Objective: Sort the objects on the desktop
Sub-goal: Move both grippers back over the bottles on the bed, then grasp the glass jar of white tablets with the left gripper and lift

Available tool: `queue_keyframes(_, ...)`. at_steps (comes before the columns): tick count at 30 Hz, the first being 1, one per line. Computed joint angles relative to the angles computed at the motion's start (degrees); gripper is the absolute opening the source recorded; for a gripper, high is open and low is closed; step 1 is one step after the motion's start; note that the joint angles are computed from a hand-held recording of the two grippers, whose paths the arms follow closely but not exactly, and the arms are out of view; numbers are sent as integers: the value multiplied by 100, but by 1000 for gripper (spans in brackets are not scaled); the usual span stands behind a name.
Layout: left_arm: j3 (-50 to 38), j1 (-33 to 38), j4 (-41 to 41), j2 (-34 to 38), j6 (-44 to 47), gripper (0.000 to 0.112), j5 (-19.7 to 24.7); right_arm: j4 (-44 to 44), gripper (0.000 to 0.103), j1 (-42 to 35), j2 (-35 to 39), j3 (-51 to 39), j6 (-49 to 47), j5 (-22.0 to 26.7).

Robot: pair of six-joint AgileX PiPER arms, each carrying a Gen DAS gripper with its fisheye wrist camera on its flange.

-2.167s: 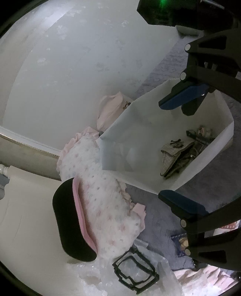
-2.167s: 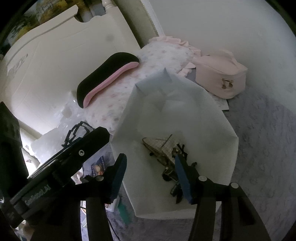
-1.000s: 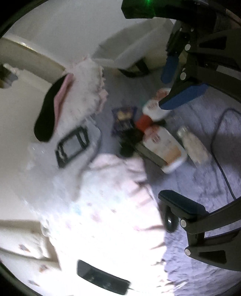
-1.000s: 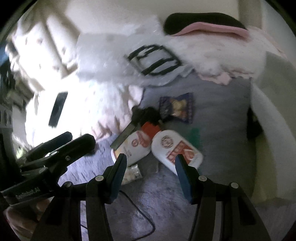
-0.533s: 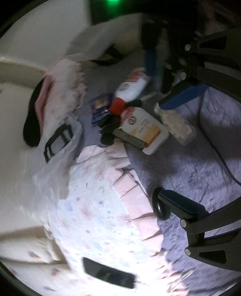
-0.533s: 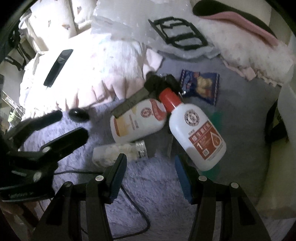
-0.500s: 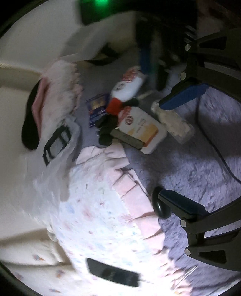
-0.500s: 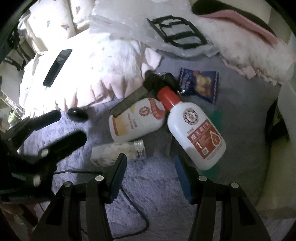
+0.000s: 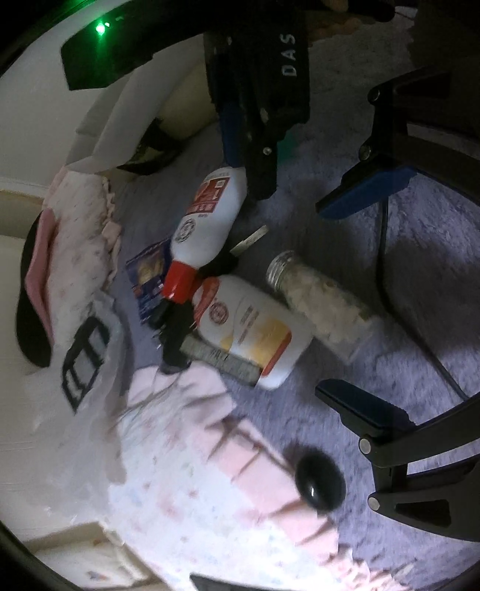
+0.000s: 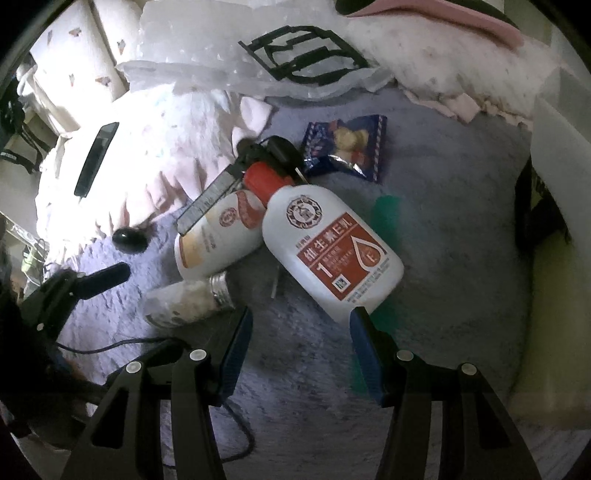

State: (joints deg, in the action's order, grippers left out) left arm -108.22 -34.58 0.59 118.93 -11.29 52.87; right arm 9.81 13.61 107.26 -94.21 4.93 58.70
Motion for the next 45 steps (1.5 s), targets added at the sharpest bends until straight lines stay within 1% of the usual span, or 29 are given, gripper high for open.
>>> queue_keyframes(1,-76,35,-155,108,214,87,48,-18,55,-6,16,-16,13,25)
queue_keyframes(3,-548,78,-243,505,484,83,426,-53,55,-14,18,-15,18,41)
queue_keyframes(4,-726,106,-292,653,589,75,579,-71,55,-15,26,-23,25,62)
queue_keyframes(5,-943,126,-318,814,651,70,762,-86,55,-16,33,-30,29,73)
queue_keyframes(6,-1200,118,-235,998,630,61,1006,-94,55,-23,38,-31,25,85)
queue_keyframes(7,-1359,104,-154,1096,626,58,1177,-87,55,-36,46,-31,20,95)
queue_keyframes(8,-1444,124,-186,1106,636,50,1265,-77,55,-51,54,-34,16,99)
queue_keyframes(10,-1530,203,-395,1085,509,49,1387,-37,55,-89,57,-32,-6,94)
queue_keyframes(16,-228,-84,22,113,-51,42,529,146,55,-190,28,23,-120,4)
queue_keyframes(17,-64,-85,-50,-11,-64,42,453,172,55,-196,24,31,-136,-23)
queue_keyframes(20,173,-64,-28,-153,-130,41,334,263,55,-209,13,54,-199,-52)
queue_keyframes(23,476,72,-260,-303,-155,41,71,250,55,-200,10,54,-195,-52)
queue_keyframes(24,681,107,-339,-411,-168,41,-130,257,55,-199,9,56,-192,-54)
queue_keyframes(25,693,135,-407,-408,-150,41,-201,270,55,-202,6,60,-188,-57)
queue_keyframes(27,578,160,-462,-304,-134,41,-187,295,55,-209,-5,88,-170,-80)
queue_keyframes(32,283,101,-282,-101,-283,42,-215,209,55,-139,29,38,-93,-40)
queue_keyframes(35,-36,95,-259,95,-375,43,-36,204,55,-118,67,-8,-114,4)
queue_keyframes(38,-339,8,54,325,-540,45,239,224,55,-132,65,-3,-145,13)
queue_keyframes(40,-402,10,69,423,-554,45,274,257,55,-147,57,18,-154,0)
queue_keyframes(43,-720,29,15,724,-647,45,505,261,55,-144,71,10,-164,13)
queue_keyframes(45,-666,-48,205,738,-720,44,429,271,55,-144,89,-10,-187,36)
